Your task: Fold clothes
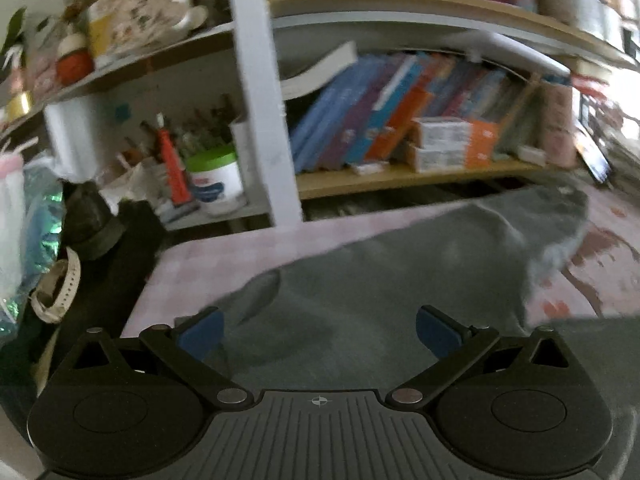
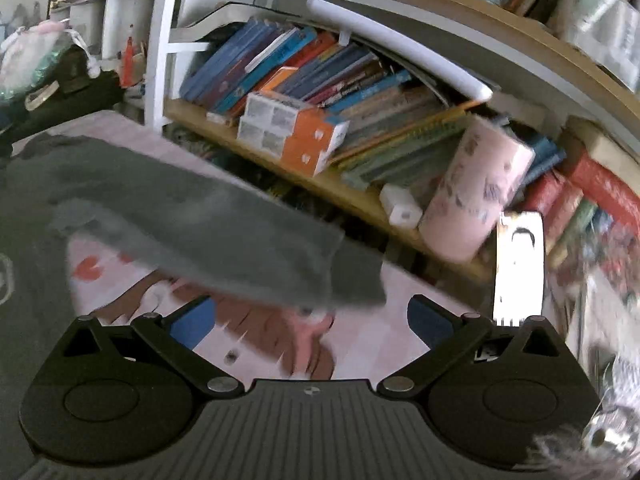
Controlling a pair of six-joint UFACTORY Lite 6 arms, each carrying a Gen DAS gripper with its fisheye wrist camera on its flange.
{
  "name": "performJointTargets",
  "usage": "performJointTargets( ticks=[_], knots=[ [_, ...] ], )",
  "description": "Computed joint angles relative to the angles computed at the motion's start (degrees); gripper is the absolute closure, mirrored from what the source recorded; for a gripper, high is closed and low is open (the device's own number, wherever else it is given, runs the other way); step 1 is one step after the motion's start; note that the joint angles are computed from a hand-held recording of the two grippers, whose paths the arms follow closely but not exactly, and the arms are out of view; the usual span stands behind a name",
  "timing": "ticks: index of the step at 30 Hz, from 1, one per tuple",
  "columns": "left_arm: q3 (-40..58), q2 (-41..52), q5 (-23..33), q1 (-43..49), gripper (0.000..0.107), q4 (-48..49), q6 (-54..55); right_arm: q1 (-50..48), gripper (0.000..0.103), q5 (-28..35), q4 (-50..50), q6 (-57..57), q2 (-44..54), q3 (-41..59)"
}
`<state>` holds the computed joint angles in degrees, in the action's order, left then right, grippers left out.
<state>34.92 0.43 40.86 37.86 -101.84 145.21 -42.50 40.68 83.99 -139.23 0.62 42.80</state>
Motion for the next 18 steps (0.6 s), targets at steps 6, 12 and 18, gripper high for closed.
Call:
performJointTargets(
  ticks=[6, 12, 18],
  knots=[
    [13.3, 10.6, -4.8, -4.9, 0.004, 5.9, -13.4, 11.0, 0.002, -6.5, -0.6, 7.0, 15.8, 16.0],
    [24.1, 19.7, -10.8, -8.7, 0.004, 7.7, -14.7, 20.5, 0.028, -15.9, -10.6, 20.9, 30.0, 31.7],
    [33.1, 27.2, -9.1, -9.9, 0.005, 17.4, -14.1, 23.5, 0.028, -16.6, -16.0, 24.7, 40.6, 44.4]
  ],
)
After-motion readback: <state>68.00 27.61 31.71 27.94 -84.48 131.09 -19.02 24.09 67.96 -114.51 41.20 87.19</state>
